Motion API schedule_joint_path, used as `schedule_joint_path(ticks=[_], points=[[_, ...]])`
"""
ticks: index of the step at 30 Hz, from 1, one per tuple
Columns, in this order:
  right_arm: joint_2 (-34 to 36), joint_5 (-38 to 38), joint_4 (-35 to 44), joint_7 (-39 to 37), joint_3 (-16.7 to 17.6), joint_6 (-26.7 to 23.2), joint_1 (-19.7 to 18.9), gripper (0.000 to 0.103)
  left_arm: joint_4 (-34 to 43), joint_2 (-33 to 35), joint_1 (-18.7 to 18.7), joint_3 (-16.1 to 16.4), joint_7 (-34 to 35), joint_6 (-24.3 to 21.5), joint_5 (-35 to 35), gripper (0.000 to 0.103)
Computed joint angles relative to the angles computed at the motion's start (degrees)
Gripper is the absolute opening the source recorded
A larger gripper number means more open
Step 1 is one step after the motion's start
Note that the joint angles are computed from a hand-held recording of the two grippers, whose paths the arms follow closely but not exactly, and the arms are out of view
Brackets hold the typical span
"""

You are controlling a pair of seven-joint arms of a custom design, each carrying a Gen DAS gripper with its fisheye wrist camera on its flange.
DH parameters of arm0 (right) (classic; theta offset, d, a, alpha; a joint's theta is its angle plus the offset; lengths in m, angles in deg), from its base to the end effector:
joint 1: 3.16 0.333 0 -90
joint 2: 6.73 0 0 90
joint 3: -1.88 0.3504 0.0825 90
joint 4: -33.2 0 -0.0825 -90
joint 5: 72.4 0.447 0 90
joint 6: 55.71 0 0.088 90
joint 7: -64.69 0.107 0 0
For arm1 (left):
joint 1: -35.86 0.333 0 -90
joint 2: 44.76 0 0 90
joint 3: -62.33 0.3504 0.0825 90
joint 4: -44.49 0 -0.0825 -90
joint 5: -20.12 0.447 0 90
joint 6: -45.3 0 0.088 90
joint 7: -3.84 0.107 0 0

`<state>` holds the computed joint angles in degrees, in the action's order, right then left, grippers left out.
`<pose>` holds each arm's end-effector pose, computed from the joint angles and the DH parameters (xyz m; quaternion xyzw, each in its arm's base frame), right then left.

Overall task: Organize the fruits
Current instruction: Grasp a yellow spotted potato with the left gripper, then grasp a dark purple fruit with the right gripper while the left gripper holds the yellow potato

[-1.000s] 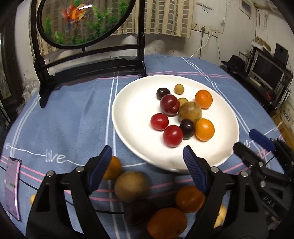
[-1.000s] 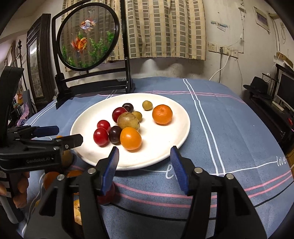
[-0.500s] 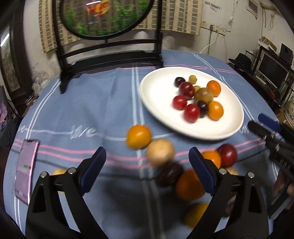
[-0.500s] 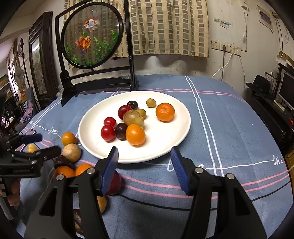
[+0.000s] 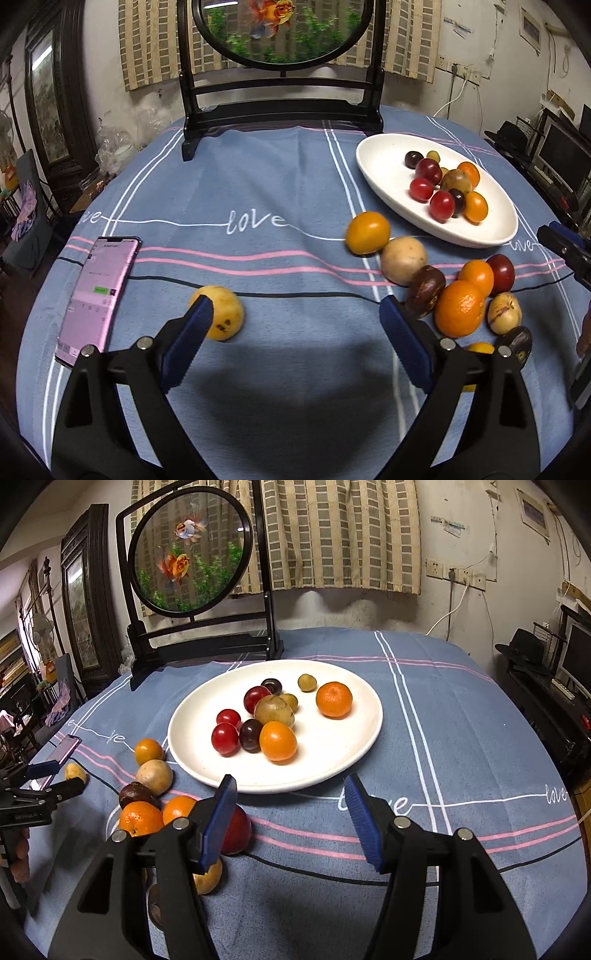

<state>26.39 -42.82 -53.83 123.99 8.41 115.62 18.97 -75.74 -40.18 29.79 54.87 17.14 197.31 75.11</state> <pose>0.7473 0.3450 0.4218 -0.7725 0.4518 -0.1816 0.4076 0.6219 -0.1716 0.4244 -0.7604 0.5349 -0.2112 0.3017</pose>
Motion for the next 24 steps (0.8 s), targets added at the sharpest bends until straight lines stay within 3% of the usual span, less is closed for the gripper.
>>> schedule_joint_path(ticks=[9, 13, 18, 22, 24], points=[[-0.1, 0.0, 0.0, -0.5, 0.4, -0.4, -0.3, 0.061, -2.8, -1.8, 1.0, 0.1, 1.3, -0.4, 0.0, 0.089], [-0.3, 0.5, -0.2, -1.2, 0.8, -0.3, -0.6, 0.061, -3.4, -1.4, 1.9, 0.4, 2.1, 1.7, -2.3, 0.071], [-0.5, 1.2, -0.4, -1.8, 1.2, -0.1, -0.8, 0.061, -3.3, -0.6, 2.5, 0.8, 2.2, 0.7, -4.4, 0.069], [-0.6, 1.2, -0.4, -1.9, 1.0, -0.4, -0.7, 0.061, -3.2, 0.5, 3.2, 1.2, 3.0, 1.8, -7.0, 0.038], [-0.6, 1.3, -0.5, -2.1, 1.0, -0.3, -0.7, 0.061, -3.5, 0.5, 3.1, 1.4, 1.8, 2.1, -5.9, 0.037]])
